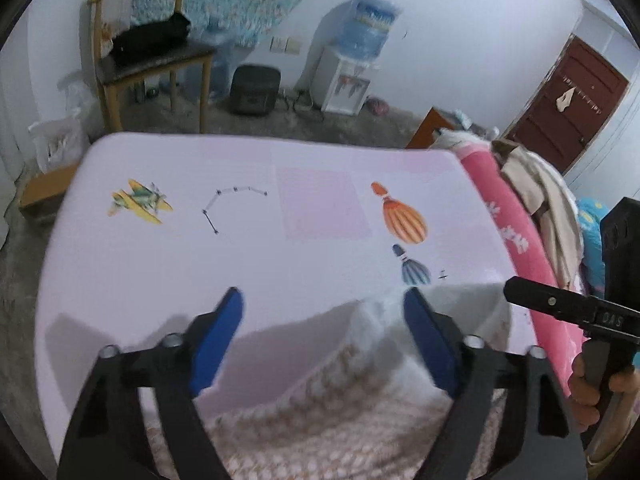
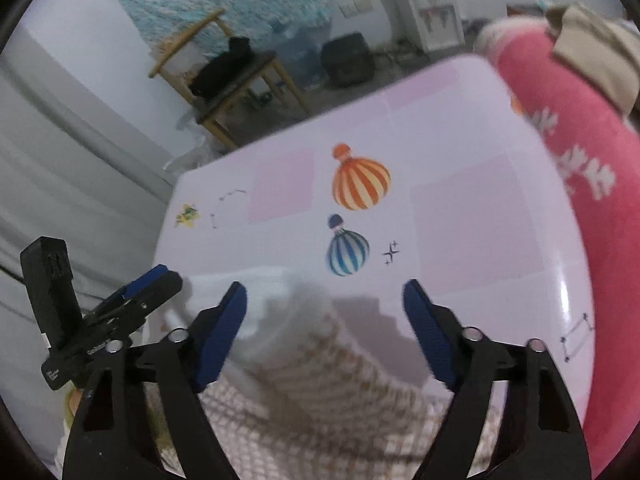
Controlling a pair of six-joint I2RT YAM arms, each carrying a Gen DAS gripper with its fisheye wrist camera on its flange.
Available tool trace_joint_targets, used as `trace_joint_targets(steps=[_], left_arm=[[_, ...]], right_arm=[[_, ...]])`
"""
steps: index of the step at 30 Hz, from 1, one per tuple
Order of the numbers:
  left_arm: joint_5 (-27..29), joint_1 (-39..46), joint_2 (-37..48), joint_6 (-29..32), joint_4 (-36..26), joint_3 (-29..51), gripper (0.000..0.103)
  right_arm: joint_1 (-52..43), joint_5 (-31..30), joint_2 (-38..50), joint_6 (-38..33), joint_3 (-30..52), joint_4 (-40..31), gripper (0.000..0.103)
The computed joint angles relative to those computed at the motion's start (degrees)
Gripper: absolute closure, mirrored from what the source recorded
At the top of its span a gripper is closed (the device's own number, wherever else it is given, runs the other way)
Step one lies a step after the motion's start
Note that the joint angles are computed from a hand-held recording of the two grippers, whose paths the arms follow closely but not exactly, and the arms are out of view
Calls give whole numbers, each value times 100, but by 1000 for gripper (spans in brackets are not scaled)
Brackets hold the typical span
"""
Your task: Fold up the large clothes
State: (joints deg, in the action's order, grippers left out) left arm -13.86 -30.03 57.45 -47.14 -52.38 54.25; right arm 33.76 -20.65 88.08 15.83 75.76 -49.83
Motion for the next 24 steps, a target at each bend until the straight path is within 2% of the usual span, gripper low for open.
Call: trace_joint_targets(steps=[2,3,4,5,6,9,12,15,19,22,24], left_arm=[[90,-41,156,-2,142,-74,49],[157,-78,107,-9,229,-138,55],[181,-156,55,-29,252,-170,67],[170,-236,20,-32,232,-151,80],[140,-324,-20,12,193,-103,83],[-535,-1217,-70,-148,-351,310,87],[-1365,-2568,-156,-758,-1187,696,88],[-2248,-4507,-21,-2249,-2434,1018,88],[-2578,-6305,325,-4353,-3465,1007,88],[-2544,-7089,532,-5424,-3719,808,88],[-2499,-7311,503,-5770,-3608,630,88]], right_arm=[[-34,-110,138,-30,-49,3,59],[-78,-271,163,-44,-121,2,65],[-109,-423,92,-39,-212,22,81],[-129,-592,-37,-75,-313,29,91],[-110,-587,-127,-99,-321,-5,91],[122,-375,-885,-362,-506,-235,93],[510,-88,-1866,-607,-839,-656,93],[1059,257,-2642,-700,-1204,-1176,85],[1247,169,-3216,-829,-1032,-1659,61],[1157,-224,-3156,-703,-666,-1467,61],[1137,-628,-2848,-424,-664,-1077,65]])
